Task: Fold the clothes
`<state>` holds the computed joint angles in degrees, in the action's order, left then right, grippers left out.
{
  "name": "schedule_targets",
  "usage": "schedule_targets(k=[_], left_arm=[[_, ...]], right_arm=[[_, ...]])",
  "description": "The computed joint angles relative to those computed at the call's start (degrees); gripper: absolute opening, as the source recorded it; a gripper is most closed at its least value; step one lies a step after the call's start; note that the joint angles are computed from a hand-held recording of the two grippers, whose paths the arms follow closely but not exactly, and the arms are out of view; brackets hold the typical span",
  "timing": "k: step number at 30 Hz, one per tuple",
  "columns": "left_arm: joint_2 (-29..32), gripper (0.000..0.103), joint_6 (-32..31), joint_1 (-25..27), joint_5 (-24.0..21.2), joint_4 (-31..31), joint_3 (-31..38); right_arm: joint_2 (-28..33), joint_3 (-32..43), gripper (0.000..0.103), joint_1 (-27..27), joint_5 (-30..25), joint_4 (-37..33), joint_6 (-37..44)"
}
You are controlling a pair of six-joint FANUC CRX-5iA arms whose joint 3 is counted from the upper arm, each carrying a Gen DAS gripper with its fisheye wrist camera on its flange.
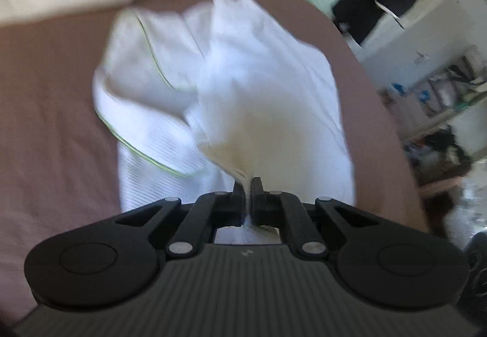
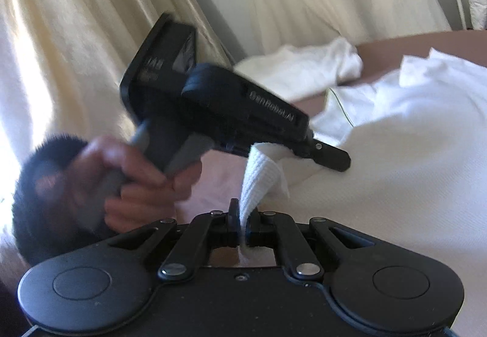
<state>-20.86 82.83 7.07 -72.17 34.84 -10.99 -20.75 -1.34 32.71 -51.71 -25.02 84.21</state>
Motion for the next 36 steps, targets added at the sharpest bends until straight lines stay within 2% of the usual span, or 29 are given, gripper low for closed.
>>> schedule_targets(k=[2,4,5,6,7,9,12,17,20,22,24,25,26,27,28,29,31,32,33,34,35,36], left_arm=[[-0.5,0.004,3.3,-1.8,0.1,-7.6,3.1],[1.8,0.003,6.9,-4.3,-3.4,-14.4,6.6],[3.6,0.002,8.4,-5.4,-5.6,-16.5,8.2],[5.3,0.002,9.7,-6.2,-7.6,-18.1,9.4],[6.1,0.002,10.4,-6.4,-8.5,-18.4,9.9],[7.2,0.002,11.8,-7.0,-9.4,-19.9,11.1],[7.2,0.002,12.2,-7.4,-9.1,-20.8,11.7],[7.4,0.005,10.1,-6.7,-8.6,-17.7,10.8],[7.8,0.005,10.3,-6.7,-9.6,-17.7,10.8],[8.7,0.006,11.1,-7.2,-10.0,-18.2,11.3],[9.3,0.013,11.7,-7.3,-10.5,-17.9,11.4],[9.3,0.022,11.7,-7.1,-10.7,-17.1,11.1],[9.0,0.043,11.4,-6.5,-10.7,-15.4,10.3],[8.7,0.056,11.0,-5.7,-10.6,-13.1,9.1],[8.5,0.074,10.4,-5.1,-10.6,-11.1,8.1],[8.4,0.079,9.8,-4.9,-10.7,-10.1,7.7],[8.4,0.075,9.7,-6.0,-10.9,-11.9,8.3],[8.6,0.059,10.1,-7.2,-11.1,-14.3,9.4],[8.8,0.046,10.7,-9.1,-11.5,-17.9,11.1],[9.1,0.014,11.3,-11.1,-12.1,-21.5,12.8],[9.3,0.003,11.7,-13.2,-12.7,-24.9,14.4],[8.9,0.003,11.9,-15.0,-12.9,-27.8,15.7]], right_arm=[[0.3,0.0,0.007,-0.8,-0.7,-1.6,0.4],[1.7,-0.1,0.015,1.2,-3.2,3.1,-4.7],[2.7,0.3,0.02,2.4,-6.1,6.5,-7.6],[3.0,0.3,0.03,3.8,-8.4,10.1,-10.1],[3.1,0.1,0.034,5.1,-10.5,13.7,-12.4],[0.5,-2.0,0.038,6.6,-11.2,18.9,-15.8],[-3.3,-2.7,0.055,5.0,-14.0,20.8,-14.8],[-6.8,-3.1,0.056,4.9,-24.7,28.1,-12.1],[-11.0,-6.7,0.056,5.6,-27.7,28.3,-14.9],[-12.3,-7.4,0.056,3.2,-27.5,24.2,-14.7],[-11.7,-7.6,0.056,1.8,-26.6,21.3,-13.5],[-11.8,-8.3,0.056,2.3,-25.9,21.6,-13.5],[-11.9,-9.2,0.056,3.1,-25.0,22.4,-13.5],[-11.8,-9.7,0.056,3.1,-24.6,22.4,-13.0],[-11.7,-10.1,0.056,3.1,-25.0,22.3,-12.6],[-11.4,-10.5,0.056,3.4,-25.3,22.6,-12.5],[-11.9,-11.7,0.056,3.6,-23.9,23.0,-13.4],[-12.3,-12.3,0.056,3.7,-23.0,23.1,-13.9],[-13.1,-13.1,0.049,4.0,-21.6,23.4,-14.2],[-14.2,-13.9,0.027,4.4,-20.1,23.9,-14.5],[-15.2,-14.4,0.02,5.2,-19.2,24.8,-15.2],[-16.2,-14.7,0.017,6.1,-18.7,25.8,-16.0]])
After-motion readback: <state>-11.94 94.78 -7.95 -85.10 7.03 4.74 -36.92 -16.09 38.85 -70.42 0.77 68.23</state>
